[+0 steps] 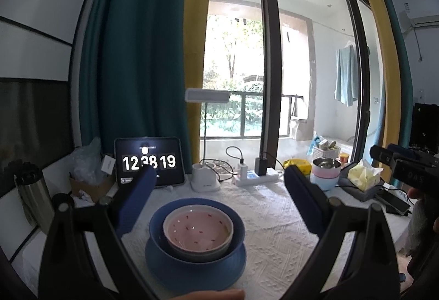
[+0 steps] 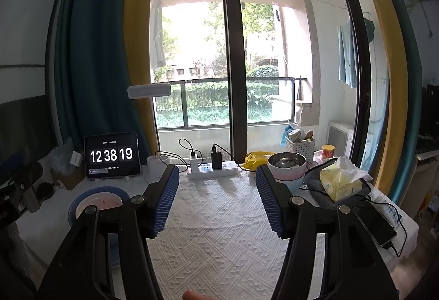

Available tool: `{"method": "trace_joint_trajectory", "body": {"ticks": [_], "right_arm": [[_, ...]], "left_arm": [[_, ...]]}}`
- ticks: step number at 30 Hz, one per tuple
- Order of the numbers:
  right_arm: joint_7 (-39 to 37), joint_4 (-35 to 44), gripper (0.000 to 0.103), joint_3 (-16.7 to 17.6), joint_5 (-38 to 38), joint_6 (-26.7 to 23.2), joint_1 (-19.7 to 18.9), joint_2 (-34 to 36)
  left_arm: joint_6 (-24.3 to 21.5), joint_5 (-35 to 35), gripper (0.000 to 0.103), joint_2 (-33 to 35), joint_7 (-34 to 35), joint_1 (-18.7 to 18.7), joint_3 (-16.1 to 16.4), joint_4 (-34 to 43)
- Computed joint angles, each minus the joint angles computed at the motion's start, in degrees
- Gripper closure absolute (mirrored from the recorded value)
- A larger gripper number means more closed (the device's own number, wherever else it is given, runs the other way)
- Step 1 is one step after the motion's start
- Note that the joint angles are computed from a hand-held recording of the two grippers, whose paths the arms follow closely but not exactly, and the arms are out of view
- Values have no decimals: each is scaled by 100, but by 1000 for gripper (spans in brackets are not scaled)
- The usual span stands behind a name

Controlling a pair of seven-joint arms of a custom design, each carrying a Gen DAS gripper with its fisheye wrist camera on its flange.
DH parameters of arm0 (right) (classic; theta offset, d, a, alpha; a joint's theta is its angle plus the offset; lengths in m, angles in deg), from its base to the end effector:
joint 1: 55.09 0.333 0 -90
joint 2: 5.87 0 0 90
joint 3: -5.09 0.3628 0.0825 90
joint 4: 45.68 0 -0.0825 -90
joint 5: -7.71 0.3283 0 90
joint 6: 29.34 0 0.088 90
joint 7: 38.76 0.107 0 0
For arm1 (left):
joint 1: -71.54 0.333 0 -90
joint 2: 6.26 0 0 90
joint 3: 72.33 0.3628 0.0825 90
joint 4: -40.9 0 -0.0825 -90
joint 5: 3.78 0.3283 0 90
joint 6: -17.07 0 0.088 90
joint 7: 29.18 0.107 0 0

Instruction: Organize plates and bowls

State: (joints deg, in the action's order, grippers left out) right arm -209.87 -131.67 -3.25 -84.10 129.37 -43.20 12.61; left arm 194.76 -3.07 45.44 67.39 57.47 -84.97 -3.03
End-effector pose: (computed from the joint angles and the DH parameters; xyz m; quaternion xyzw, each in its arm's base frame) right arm 0.6525 0.1016 0.6144 -0.4566 0.6265 -0.5141 0.3671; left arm 0.7466 -0.2485 0.6206 -0.4273 0.6162 -0.5608 0.3511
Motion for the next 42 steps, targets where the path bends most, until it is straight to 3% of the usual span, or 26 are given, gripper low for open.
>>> {"method": "trace_joint_trajectory", "body": {"ticks": [17,24,42], "right_arm": [[-63,16,42,-58,118,66,13,42],[-5,-5,42,-46,88,76,-5,36],[-235,62,42,-96,318,91,33,93]], "left_arm": [[-47,20,8,-54,-83,-23,94,-78],[-574,77,8,195,-253,-136,306,505],[-470,109,8,99,-271,-99,257,294]]}}
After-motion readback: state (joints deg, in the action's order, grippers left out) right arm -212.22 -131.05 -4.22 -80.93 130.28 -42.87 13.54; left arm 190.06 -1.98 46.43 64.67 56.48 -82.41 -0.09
